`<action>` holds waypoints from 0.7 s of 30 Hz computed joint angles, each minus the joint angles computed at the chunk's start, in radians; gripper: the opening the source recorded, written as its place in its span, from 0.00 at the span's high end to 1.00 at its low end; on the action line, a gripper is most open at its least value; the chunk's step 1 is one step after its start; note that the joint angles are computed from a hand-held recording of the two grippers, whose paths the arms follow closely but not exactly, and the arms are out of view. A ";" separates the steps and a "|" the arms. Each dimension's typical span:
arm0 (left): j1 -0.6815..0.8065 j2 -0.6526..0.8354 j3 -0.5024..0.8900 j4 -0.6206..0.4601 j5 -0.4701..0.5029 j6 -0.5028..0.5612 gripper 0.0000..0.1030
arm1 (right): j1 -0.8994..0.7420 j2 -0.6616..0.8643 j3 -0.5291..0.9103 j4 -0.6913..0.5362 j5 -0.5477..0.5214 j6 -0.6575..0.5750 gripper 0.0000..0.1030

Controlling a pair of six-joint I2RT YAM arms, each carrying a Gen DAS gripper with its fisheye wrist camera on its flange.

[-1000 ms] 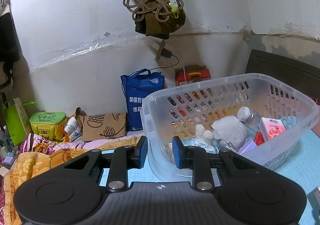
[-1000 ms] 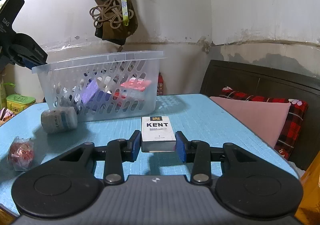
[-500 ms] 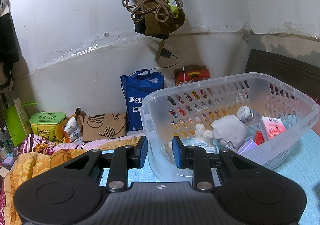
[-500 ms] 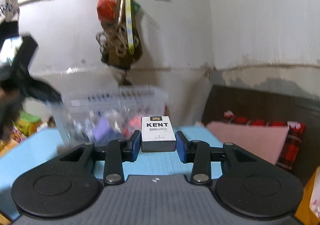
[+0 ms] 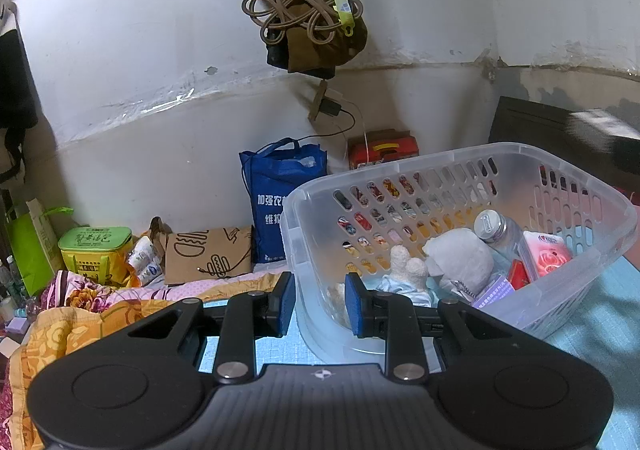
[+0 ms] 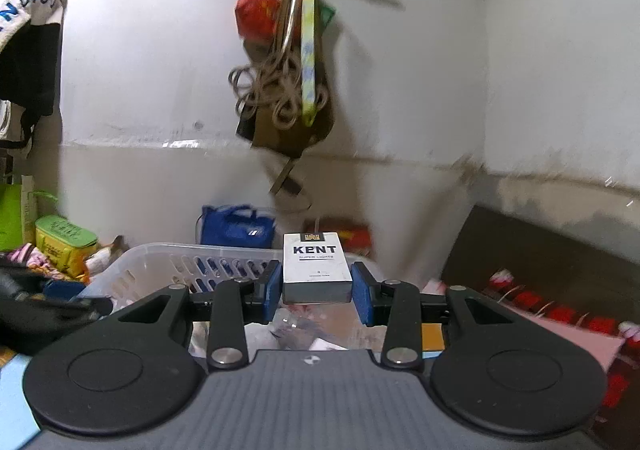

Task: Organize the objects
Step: 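Carry the white KENT pack over the basket with the right gripper, then open the right gripper to drop the KENT pack into the basket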

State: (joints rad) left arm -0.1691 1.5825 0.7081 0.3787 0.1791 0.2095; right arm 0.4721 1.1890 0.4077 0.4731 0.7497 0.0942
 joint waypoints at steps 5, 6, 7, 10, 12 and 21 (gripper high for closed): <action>0.005 0.005 0.011 -0.013 0.010 -0.008 0.70 | -0.151 0.150 0.122 -0.053 -0.127 -0.035 0.20; 0.005 0.003 0.011 -0.014 0.010 -0.007 0.70 | -0.168 0.137 0.106 -0.045 -0.150 -0.020 0.19; 0.005 0.002 0.009 -0.013 0.012 -0.007 0.70 | -0.168 0.115 0.076 -0.025 -0.156 -0.005 0.18; 0.006 -0.003 0.003 -0.011 0.013 -0.004 0.70 | -0.125 0.000 -0.054 0.047 -0.112 0.028 0.06; 0.007 -0.004 0.001 -0.009 0.014 -0.001 0.70 | -0.065 -0.113 -0.158 0.062 -0.078 0.035 0.00; 0.009 -0.009 -0.004 -0.008 0.015 0.002 0.70 | 0.555 0.114 -0.315 0.077 0.352 0.532 0.00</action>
State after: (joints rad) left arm -0.1598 1.5735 0.7043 0.3708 0.1937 0.2114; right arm 1.0269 1.3035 0.0924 0.5504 1.1018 0.6260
